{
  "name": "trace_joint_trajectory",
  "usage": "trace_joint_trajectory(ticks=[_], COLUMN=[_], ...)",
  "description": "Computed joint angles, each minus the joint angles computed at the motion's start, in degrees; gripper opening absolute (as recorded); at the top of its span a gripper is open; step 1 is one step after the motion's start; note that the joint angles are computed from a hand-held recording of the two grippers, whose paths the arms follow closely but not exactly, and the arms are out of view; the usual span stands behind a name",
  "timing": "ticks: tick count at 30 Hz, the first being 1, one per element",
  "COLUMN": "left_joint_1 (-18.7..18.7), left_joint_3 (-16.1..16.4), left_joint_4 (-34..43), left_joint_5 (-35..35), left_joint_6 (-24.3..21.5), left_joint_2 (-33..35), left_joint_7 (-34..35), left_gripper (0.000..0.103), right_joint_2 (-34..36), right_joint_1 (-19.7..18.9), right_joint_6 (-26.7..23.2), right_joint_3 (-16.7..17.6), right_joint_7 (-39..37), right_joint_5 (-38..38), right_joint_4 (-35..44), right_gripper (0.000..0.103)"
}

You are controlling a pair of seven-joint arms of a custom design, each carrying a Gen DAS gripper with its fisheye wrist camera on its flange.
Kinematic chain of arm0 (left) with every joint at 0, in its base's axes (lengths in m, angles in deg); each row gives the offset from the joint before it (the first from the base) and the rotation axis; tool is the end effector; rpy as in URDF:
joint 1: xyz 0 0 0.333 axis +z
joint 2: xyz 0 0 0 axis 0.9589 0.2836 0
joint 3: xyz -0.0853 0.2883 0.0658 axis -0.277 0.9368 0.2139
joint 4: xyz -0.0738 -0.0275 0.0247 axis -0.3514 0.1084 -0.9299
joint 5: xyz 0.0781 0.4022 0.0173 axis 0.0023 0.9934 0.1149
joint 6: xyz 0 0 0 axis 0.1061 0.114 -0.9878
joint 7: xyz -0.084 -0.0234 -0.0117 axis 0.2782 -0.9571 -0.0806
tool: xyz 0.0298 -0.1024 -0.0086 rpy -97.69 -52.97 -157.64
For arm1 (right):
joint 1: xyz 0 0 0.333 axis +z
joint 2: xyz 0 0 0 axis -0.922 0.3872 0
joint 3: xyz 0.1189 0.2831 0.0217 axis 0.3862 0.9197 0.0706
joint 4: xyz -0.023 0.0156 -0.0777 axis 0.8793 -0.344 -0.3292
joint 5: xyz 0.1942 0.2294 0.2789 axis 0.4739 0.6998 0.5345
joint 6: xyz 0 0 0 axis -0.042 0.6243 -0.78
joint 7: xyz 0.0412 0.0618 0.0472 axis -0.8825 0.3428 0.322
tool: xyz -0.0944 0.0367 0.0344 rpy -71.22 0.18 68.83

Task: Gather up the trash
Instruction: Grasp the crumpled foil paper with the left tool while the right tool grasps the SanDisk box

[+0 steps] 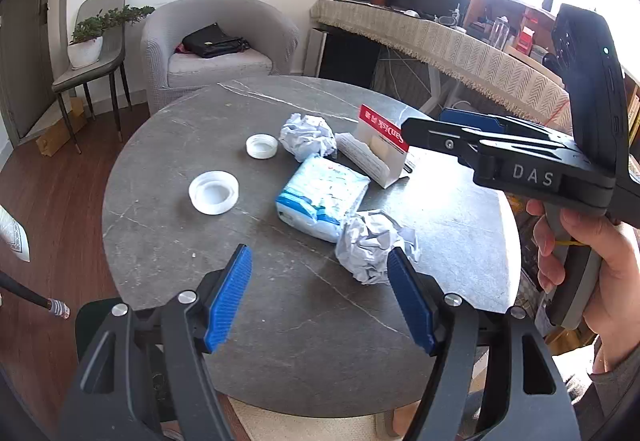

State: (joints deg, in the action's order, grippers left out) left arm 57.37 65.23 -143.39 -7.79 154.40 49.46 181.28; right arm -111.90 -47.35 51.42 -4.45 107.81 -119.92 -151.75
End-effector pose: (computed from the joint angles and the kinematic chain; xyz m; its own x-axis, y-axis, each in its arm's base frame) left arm 0.4305 -0.1994 0.6440 -0.6415 -0.7479 0.1705 -0.5978 0.3481 -0.7221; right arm 0.3886 0.3005 0.6676 0.0307 -0.9966 -0.0759 -0.5901 0.0432 -0.8061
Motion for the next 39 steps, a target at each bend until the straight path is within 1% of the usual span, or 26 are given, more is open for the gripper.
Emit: trace_joint_trajectory(ticks=[4, 7, 12, 14, 15, 16, 17, 18, 20, 22, 23, 28, 32, 39], left_joint_1=[-1.0, -1.16, -1.25, -1.56, -1.72, -1.85, -1.95, -1.93, -2.34, -2.45, -2.51, -2.32, -2.42, -1.92], left_joint_3=[-1.61, -2.51, -3.45, -3.32, -3.16, -3.02, -2.89, -2.9, -2.66, -2.31, -2.09, -1.68, -1.09, -0.25], left_joint_4=[0.18, 0.68, 1.25, 1.8, 1.86, 2.09, 1.97, 2.02, 1.96, 1.69, 1.55, 1.09, 0.74, 0.51], left_joint_5=[0.72, 1.64, 3.42, 3.37, 2.99, 2.5, 2.04, 2.03, 1.62, 1.02, 0.57, -0.29, -1.59, -3.17], left_joint_6=[0.29, 0.98, 2.07, 2.04, 2.04, 1.84, 1.98, 2.06, 1.94, 1.89, 1.69, 0.46, -0.11, -0.94], left_joint_2=[1.35, 2.65, 4.43, 5.21, 5.34, 5.66, 5.58, 5.62, 5.55, 5.26, 5.06, 4.13, 3.17, 2.26], left_joint_7=[-0.13, -1.16, -3.29, -3.42, -3.54, -3.88, -3.97, -4.02, -2.81, -2.06, -1.78, -1.14, 0.06, 1.46], left_gripper=[0.074, 0.075, 0.074, 0.069, 0.068, 0.063, 0.059, 0.058, 0.055, 0.053, 0.053, 0.052, 0.052, 0.052], right_joint_2=[-2.25, -3.18, -4.12, -3.89, -3.58, -3.27, -3.01, -2.85, -2.42, -1.47, -0.98, 1.17, 2.56, 5.0], right_joint_1=[0.39, 0.21, 0.32, 0.83, 0.83, 0.85, 0.99, 0.94, 0.45, 0.16, 0.08, -0.79, -0.63, -0.91], right_joint_6=[1.91, 2.56, 3.15, 4.05, 3.85, 3.76, 4.24, 4.78, 5.6, 5.28, 5.17, 3.76, 2.53, 1.15], right_joint_3=[-1.91, -2.17, -2.49, -3.17, -3.21, -3.23, -3.43, -3.48, -3.19, -2.92, -2.82, -2.12, -2.6, -2.63], right_joint_7=[-0.34, -1.07, -2.89, -4.3, -4.7, -5.03, -5.5, -5.73, -5.57, -5.4, -5.28, -4.42, -4.3, -3.04], right_joint_5=[2.71, 3.81, 5.58, 6.79, 7.26, 7.68, 8.14, 8.37, 8.24, 8.35, 8.39, 6.64, 6.44, 4.9], right_joint_4=[-3.02, -4.17, -5.32, -5.65, -5.55, -5.36, -5.34, -5.34, -5.15, -4.38, -3.95, -1.77, -1.0, 1.2], right_gripper=[0.07, 0.07, 0.07, 0.06, 0.053, 0.047, 0.044, 0.04, 0.038, 0.033, 0.032, 0.031, 0.023, 0.023])
